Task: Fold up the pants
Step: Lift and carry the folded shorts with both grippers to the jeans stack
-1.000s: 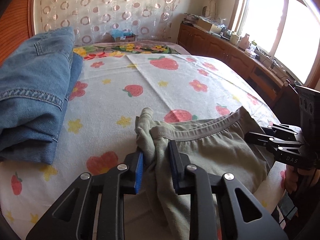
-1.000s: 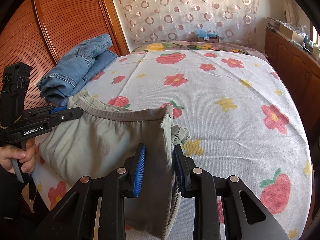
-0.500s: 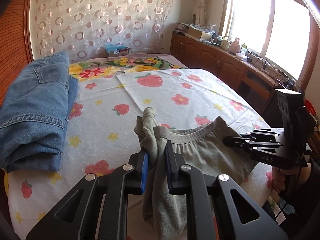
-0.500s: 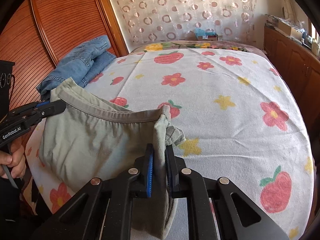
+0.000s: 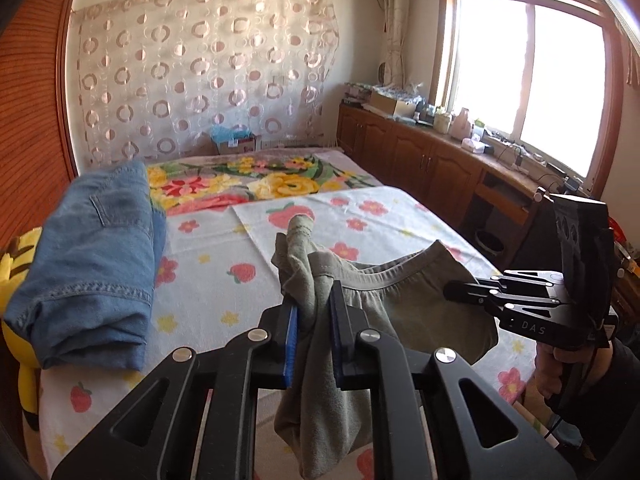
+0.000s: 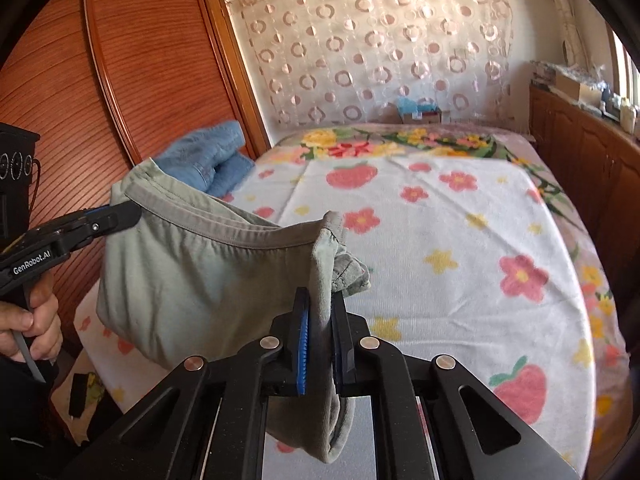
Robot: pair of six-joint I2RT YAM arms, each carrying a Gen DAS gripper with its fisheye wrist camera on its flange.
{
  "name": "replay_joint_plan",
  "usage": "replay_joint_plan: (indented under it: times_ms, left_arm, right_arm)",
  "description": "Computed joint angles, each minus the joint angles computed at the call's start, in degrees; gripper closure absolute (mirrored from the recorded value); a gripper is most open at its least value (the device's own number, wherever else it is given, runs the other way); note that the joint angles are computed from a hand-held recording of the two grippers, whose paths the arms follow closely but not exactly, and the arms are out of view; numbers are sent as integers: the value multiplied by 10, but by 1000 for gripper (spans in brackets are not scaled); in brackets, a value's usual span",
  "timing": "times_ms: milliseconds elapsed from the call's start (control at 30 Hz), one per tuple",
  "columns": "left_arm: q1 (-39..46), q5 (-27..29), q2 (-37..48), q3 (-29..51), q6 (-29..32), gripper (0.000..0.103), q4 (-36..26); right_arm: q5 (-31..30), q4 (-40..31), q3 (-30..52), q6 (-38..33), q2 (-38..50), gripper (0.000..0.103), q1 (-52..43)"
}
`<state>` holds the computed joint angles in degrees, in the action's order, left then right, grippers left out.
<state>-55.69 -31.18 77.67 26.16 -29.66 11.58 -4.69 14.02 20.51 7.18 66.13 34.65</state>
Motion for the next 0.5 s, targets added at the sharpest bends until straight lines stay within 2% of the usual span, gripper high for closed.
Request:
replay_joint_plan:
  times_ms: [300, 500]
  left_arm:
    - [-22, -48, -77, 39, 41, 88, -59]
    - [-29, -70, -114, 64, 74, 88, -86]
  right_arm:
    - [43, -143, 2, -29, -229, 94, 28]
    - [79, -207, 32, -43, -291, 94, 52]
